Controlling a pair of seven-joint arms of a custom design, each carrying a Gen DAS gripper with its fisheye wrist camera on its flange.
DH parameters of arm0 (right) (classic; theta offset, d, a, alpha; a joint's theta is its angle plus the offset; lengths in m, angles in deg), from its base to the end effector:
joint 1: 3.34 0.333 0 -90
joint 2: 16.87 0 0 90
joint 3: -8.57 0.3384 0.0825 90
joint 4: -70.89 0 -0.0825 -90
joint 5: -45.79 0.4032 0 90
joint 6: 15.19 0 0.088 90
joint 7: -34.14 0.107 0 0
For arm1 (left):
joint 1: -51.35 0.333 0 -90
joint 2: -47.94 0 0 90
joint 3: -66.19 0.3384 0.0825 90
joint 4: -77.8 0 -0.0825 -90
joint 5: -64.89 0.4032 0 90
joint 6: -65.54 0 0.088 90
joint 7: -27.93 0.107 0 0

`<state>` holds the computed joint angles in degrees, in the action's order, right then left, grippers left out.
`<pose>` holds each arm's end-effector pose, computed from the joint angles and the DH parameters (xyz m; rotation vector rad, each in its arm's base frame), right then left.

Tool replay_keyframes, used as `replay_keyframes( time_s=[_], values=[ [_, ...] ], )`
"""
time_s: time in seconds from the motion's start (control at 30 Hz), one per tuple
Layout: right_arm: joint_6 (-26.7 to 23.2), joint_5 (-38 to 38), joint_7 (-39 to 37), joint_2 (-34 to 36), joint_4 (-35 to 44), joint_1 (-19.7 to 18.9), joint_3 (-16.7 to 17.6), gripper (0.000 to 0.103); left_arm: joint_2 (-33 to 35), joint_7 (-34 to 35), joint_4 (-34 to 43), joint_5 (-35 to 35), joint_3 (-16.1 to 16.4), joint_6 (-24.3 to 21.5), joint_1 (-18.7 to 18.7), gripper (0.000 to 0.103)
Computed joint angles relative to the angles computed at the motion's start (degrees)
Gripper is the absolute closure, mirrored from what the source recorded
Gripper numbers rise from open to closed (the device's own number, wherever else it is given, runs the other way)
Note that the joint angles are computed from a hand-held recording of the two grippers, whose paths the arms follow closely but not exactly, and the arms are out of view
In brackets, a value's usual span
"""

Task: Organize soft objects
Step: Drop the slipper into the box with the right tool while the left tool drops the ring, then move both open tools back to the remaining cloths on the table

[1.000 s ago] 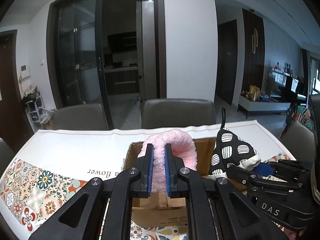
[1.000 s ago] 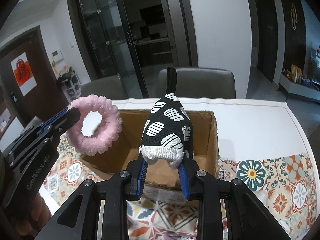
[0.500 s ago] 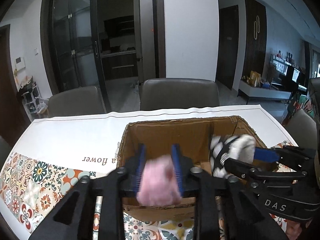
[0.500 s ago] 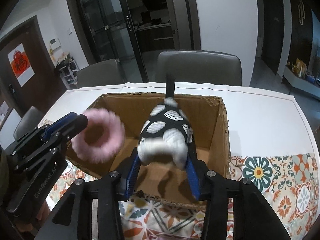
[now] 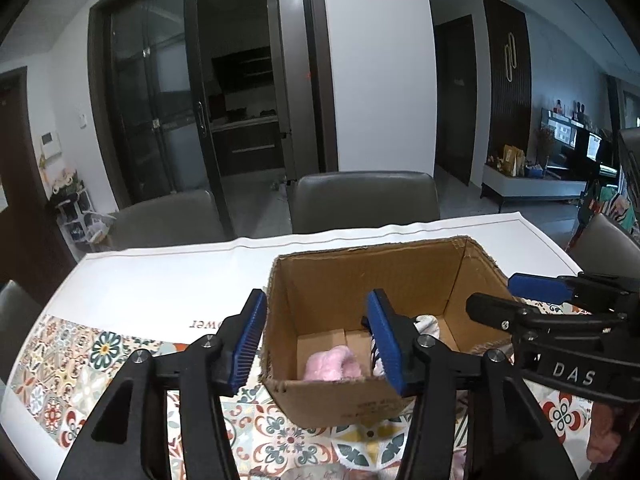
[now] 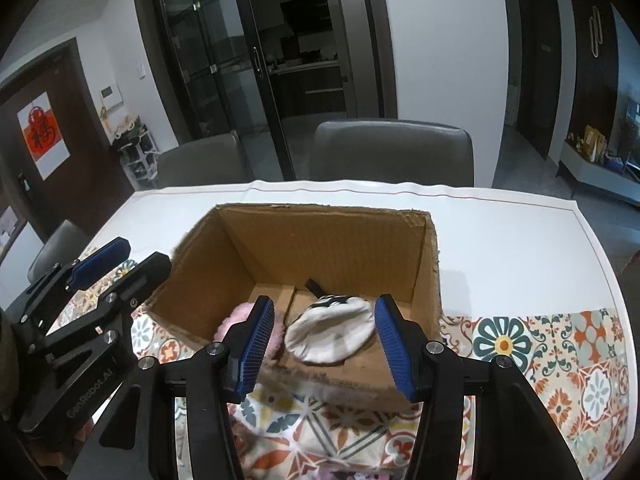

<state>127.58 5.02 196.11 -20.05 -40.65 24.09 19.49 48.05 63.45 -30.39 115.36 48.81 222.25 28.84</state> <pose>0.4709 0.3802 0.5863 -1.5812 1.8159 -0.6166 0.4613 -0.4241 0.6045 -1.2656 1.9445 -1.0160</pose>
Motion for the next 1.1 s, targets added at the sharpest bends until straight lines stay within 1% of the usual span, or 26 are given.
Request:
replay_keyframes(
  time_s=[0.07, 0.2, 0.4, 0.57, 0.67, 0.83, 0.97, 1.1],
  values=[
    [-0.59, -0.72, 1.13, -0.96, -0.38, 0.18, 0.32, 0.049, -1.57, -0.02, -1.25, -0.59, -0.02, 0.30, 0.04, 0.046],
    [-2.49, -2.45, 3.23, -2.81, -0.90, 0.62, 1.31, 0.049, -4.61, 0.14, -3.68, -2.41, -0.50, 0.26, 0.31, 0.045],
    [-3.43, -1.75, 4.43, -5.27, -2.28, 1.39, 2.52, 0.049, -9.37, 1.30, -7.78, -5.48, -1.11, 0.87, 0.90, 0.044],
    [-5.50, -2.65, 6.90, -7.10, -3.31, 2.11, 4.07, 0.049, -13.38, 0.20, -10.97, -4.81, -2.24, 0.89, 1.80, 0.044],
    [-7.12, -3.23, 8.25, -8.05, -3.67, 2.60, 4.98, 0.049, -15.85, 0.35, -13.14, -5.68, -2.36, 1.36, 1.87, 0.044],
    [-7.60, -2.85, 8.98, -9.57, -4.88, 3.55, 5.69, 0.049, -19.38, 2.53, -16.74, -9.14, -1.93, 1.97, 0.99, 0.044],
    [-7.71, -1.82, 9.14, -10.81, -6.46, 4.36, 6.30, 0.049, -21.99, 5.06, -19.69, -13.20, -1.07, 1.62, -0.70, 0.044],
    [-7.88, -0.44, 9.66, -11.46, -7.47, 5.21, 6.90, 0.049, -23.85, 6.40, -21.70, -15.31, -1.22, 0.84, -1.37, 0.044]
  ],
)
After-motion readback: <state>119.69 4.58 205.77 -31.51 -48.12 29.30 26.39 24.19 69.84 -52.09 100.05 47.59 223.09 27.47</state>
